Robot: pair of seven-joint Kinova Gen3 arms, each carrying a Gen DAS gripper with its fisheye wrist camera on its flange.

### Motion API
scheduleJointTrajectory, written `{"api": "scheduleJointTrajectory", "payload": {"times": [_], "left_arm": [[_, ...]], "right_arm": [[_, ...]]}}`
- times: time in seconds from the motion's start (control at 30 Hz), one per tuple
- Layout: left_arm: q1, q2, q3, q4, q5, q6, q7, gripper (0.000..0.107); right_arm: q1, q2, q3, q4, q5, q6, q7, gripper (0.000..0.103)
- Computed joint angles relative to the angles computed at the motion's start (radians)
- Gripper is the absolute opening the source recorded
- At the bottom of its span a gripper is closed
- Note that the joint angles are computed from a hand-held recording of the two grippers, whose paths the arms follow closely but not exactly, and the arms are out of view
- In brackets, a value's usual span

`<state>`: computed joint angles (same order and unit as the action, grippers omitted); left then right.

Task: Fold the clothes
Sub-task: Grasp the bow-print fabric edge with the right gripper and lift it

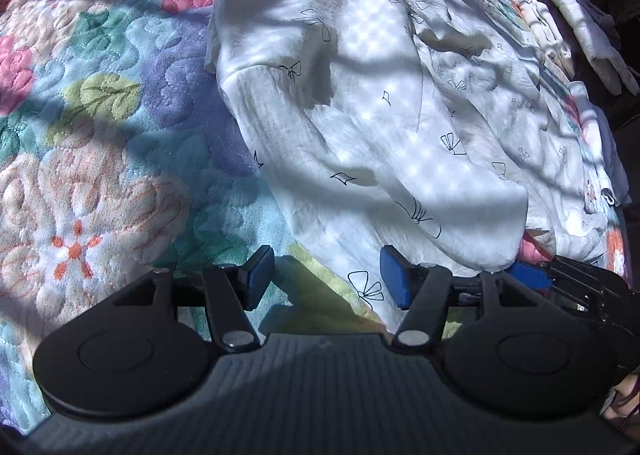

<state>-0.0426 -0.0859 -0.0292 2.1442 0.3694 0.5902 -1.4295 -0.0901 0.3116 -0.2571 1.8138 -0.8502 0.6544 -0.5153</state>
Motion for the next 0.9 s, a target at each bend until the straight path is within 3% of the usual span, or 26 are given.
{"api": "scheduleJointTrajectory", "payload": {"times": [0.13, 0.3, 0.4, 0.5, 0.53, 0.57, 0.63, 0.67, 0.7, 0.8, 0.9], "left_arm": [[0.024, -0.015, 0.041, -0.03, -0.102, 0.041, 0.03, 0.064], [0.087, -0.018, 0.079, -0.027, -0.166, 0.02, -0.042, 0.075], [0.111, 0.013, 0.114, -0.039, -0.245, 0.018, 0.005, 0.079], [0.142, 0.039, 0.126, -0.044, -0.328, 0.004, 0.089, 0.087], [0.14, 0.047, 0.139, -0.046, -0.352, 0.001, 0.112, 0.088], [0.133, 0.055, 0.152, -0.048, -0.365, -0.002, 0.118, 0.085], [0.138, 0.04, 0.123, -0.031, -0.341, -0.023, 0.081, 0.052], [0.154, 0.036, 0.081, -0.021, -0.305, -0.041, 0.041, 0.022], [0.175, 0.021, 0.034, -0.01, -0.264, -0.056, 0.015, 0.015], [0.187, -0.038, -0.054, 0.035, -0.151, -0.103, -0.05, 0.008], [0.084, -0.076, 0.02, 0.063, -0.154, -0.14, -0.033, 0.008]], "right_arm": [[-0.013, -0.01, 0.006, 0.003, 0.036, -0.02, -0.02, 0.031], [0.114, 0.042, -0.134, -0.024, 0.024, -0.004, -0.065, 0.039], [0.042, 0.076, -0.076, -0.054, -0.024, 0.011, -0.044, 0.039], [0.047, 0.124, -0.078, -0.108, -0.035, 0.089, -0.065, 0.004], [0.086, 0.149, -0.104, -0.119, -0.066, 0.129, -0.072, 0.004], [0.132, 0.179, -0.14, -0.127, -0.107, 0.17, -0.096, 0.004], [0.225, 0.249, -0.219, -0.138, -0.188, 0.251, -0.123, 0.004], [0.271, 0.281, -0.258, -0.138, -0.229, 0.289, -0.112, 0.004], [0.317, 0.308, -0.298, -0.129, -0.27, 0.311, -0.084, 0.004], [0.356, 0.301, -0.309, -0.062, -0.381, 0.292, 0.025, 0.004], [0.274, 0.234, -0.205, -0.036, -0.395, 0.273, 0.079, 0.007]]}}
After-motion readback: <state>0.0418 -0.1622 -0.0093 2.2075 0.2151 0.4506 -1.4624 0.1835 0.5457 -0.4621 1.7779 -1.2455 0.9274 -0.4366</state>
